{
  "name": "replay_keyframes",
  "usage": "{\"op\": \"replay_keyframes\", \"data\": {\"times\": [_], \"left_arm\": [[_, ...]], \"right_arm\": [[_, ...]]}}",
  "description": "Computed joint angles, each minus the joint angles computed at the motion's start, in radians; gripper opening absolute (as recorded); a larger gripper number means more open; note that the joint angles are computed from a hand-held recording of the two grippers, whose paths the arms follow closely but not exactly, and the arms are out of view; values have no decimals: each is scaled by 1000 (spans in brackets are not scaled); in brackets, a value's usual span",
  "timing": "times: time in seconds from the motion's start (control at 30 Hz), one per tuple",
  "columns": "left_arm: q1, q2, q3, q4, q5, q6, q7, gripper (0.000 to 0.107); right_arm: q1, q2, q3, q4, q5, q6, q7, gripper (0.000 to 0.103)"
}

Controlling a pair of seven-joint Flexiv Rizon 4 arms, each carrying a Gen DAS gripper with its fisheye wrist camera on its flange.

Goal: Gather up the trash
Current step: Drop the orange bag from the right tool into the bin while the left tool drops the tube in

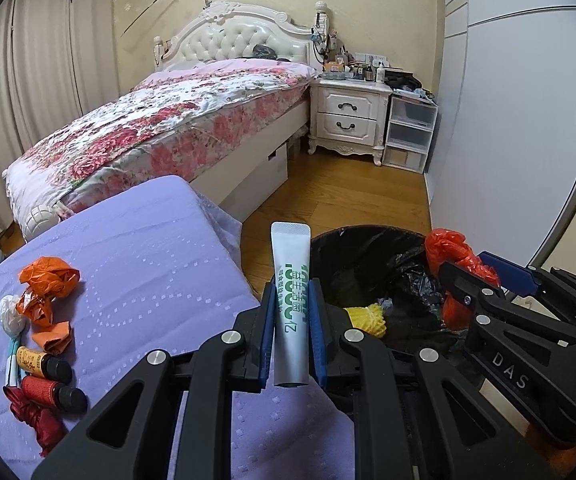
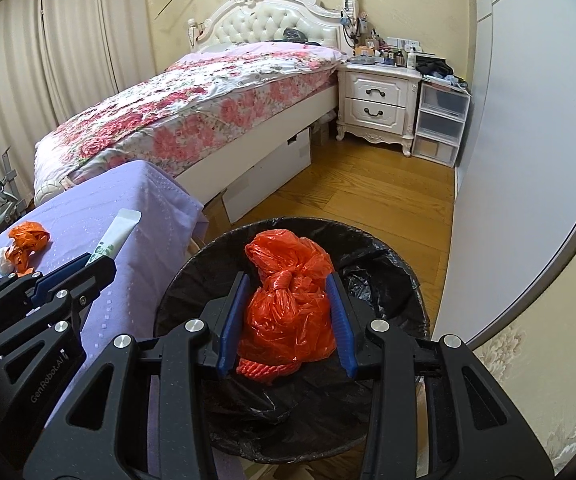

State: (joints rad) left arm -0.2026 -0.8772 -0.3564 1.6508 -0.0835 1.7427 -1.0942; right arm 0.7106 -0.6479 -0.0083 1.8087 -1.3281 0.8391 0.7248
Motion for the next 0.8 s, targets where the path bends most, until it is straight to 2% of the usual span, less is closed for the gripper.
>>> {"op": "replay_keyframes", "data": {"times": [0.33, 0.4, 0.47, 0.67, 0.8], "left_arm": [[-64, -14, 65, -45, -26, -34, -5, 19], [-77, -15, 81, -52, -35, -42, -11, 28], [-78, -17, 84, -51, -38, -30, -18, 51], [-83, -11, 97, -45, -43, -12, -39, 68], [-89, 2, 119, -36, -50, -11, -57, 71]], "right_arm": [[-12, 6, -1, 20, -13, 11, 35, 41], [-12, 7, -1, 23, -16, 7, 46, 47], [-13, 11, 0, 28, -19, -1, 56, 49], [-16, 20, 9, 38, -9, -22, 64, 49], [-14, 25, 14, 41, -3, -32, 71, 52]]}}
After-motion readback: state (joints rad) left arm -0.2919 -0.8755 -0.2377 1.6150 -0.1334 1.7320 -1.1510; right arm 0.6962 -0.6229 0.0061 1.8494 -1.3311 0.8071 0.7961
